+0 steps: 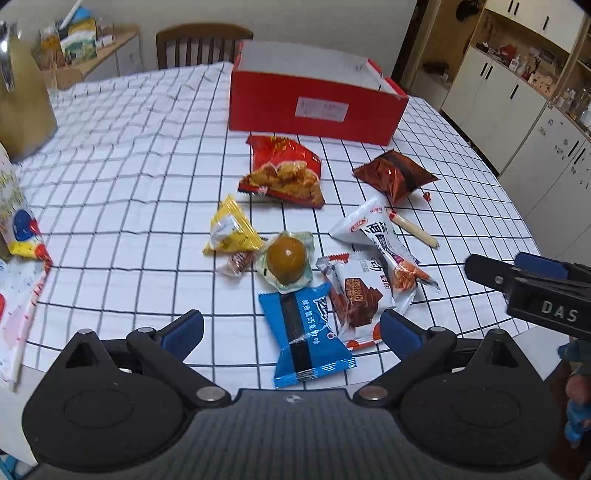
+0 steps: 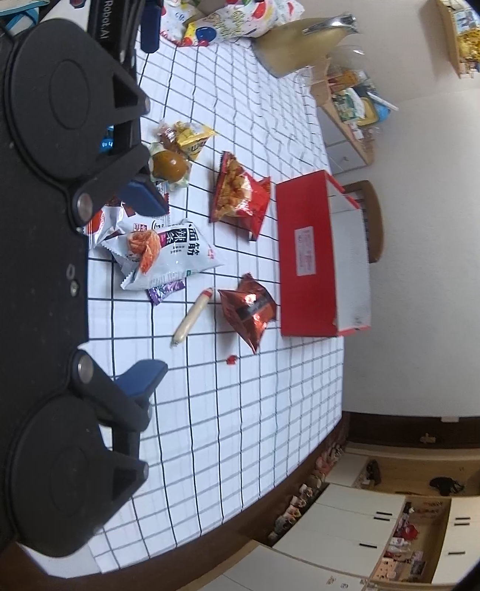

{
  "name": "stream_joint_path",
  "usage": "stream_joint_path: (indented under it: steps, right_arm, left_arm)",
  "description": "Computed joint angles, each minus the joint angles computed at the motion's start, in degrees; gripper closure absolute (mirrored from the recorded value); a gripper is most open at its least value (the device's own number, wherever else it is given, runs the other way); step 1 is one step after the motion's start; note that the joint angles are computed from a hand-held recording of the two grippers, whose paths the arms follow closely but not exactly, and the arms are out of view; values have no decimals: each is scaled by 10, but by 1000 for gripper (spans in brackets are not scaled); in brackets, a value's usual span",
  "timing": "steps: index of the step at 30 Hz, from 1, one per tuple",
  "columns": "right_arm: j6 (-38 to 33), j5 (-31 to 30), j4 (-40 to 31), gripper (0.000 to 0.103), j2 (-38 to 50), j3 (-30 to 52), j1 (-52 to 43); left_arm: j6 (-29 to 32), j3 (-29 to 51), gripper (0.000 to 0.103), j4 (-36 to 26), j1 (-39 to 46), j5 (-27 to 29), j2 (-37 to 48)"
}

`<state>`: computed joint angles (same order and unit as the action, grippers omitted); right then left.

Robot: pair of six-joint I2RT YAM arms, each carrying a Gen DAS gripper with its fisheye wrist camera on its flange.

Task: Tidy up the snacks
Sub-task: 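Grasp the blue cake packet with the left tool while the right tool grasps the white spicy-strip packet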

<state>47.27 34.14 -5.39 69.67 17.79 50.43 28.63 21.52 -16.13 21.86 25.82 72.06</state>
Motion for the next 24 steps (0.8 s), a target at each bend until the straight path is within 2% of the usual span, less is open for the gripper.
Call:
stream_joint_path:
  steps: [5,9,15,21,24]
  right_arm:
    - [-65,-80,97,23,84,13,-70]
    - [-102,-111,142,27,161,40,-97]
    - [-117,-142,174,37,228,66,-120]
    - [-140,-138,173,47,275,94,-124]
    - [-149,-151,183,50,289,99,-133]
  left_arm:
    - [-29,9,1,45,-33,-23,73]
    - [-58,29,4,55,-37,-22,129]
    - [-81,46,5,74,-50,-33,175]
    - [-92,45,5,100,-69,-44,189]
    - [-95,51,16,103,-73,-52,204]
